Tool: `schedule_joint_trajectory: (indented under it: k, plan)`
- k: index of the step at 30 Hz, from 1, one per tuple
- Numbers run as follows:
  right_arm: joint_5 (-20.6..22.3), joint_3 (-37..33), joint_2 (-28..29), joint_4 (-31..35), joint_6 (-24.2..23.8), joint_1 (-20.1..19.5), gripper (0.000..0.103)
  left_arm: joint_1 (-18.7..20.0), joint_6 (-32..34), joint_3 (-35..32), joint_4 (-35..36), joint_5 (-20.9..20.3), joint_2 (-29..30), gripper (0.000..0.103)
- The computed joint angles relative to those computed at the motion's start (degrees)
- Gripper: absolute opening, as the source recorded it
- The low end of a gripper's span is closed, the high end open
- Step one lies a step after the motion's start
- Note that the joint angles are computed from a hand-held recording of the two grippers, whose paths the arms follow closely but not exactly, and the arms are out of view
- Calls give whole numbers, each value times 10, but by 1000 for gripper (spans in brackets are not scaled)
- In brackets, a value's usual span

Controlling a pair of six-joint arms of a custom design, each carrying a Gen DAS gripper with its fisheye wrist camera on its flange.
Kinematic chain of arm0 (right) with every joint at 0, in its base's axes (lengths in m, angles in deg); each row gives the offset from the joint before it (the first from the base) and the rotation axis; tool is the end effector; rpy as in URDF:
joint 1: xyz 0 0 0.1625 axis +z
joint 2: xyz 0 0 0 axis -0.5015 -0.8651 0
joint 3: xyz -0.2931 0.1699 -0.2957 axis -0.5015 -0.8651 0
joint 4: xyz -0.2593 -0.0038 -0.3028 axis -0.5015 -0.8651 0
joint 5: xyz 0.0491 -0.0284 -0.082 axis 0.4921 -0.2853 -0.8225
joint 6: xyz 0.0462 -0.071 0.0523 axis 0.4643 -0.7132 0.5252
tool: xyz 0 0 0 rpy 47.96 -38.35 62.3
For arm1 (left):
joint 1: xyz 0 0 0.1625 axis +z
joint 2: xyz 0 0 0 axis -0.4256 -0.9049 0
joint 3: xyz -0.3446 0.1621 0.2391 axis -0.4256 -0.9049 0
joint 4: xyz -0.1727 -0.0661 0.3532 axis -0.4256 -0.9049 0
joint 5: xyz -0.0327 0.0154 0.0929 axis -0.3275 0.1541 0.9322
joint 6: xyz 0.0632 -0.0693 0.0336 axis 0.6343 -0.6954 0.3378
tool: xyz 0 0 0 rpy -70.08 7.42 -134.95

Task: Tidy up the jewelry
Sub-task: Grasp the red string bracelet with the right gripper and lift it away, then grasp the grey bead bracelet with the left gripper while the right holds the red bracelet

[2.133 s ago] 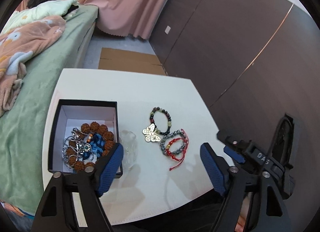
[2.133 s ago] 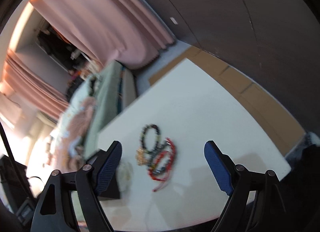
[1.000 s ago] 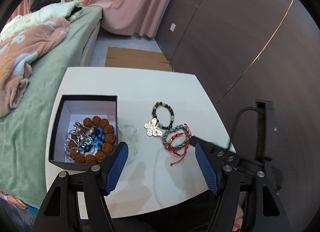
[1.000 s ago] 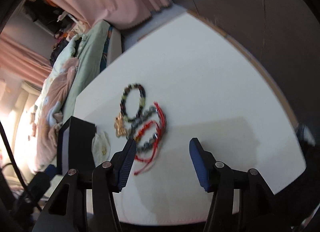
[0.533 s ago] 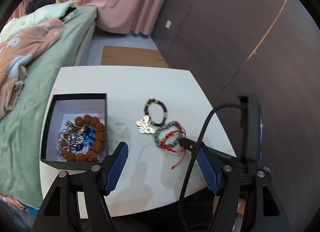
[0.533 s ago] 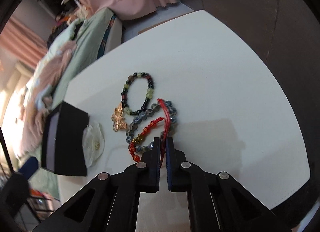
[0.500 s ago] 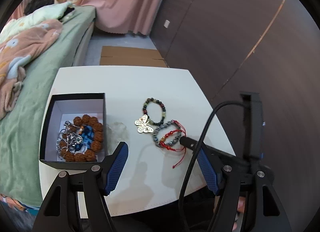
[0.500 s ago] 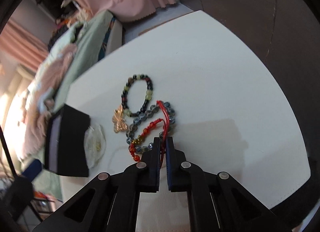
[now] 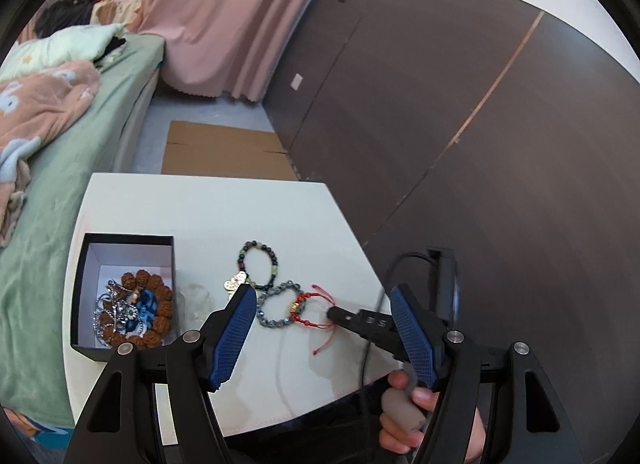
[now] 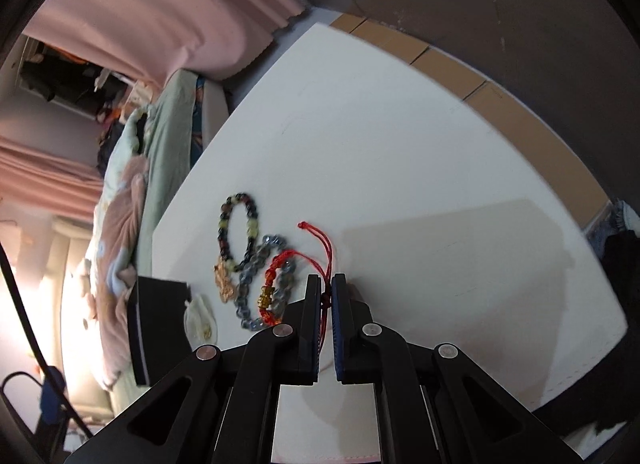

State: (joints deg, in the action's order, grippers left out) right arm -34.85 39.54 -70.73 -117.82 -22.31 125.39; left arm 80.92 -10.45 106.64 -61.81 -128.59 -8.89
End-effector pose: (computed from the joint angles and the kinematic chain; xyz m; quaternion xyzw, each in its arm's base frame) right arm 0.1918 -0.8549 0.1933 -0.0593 -0.9704 0.2215 0.0763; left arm -0.3001 -0.7665 0.2647 0.1182 0.9211 -0.3479 0.1283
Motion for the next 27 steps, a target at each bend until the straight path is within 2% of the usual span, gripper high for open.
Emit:
schedule_joint_trajectory:
  k: [2,3,10,14,17,23,27]
  plan:
    - [13,6,-4,-7,3,-3,6,4,-19,-23,38,24,12,71]
    - [33,19,-11,-23,8,-6,6,7,-31,-32,58,32,18,71]
    - [83,65,-31,-124,19,-14,6,30,-61,-132,180,55,85,71]
    - [99,82,-40,-170,34,-22,6,35,-52,-164,196,39,111,71]
    - [103,95,-46,-208,37,-25,6,34,-37,-199,225,48,135,71]
    - [110,82,-40,-194,43,-26,6,38,-23,-212,223,57,154,71]
    - [105,77,-38,-186,34,-24,6,44,-24,-193,206,55,151,71]
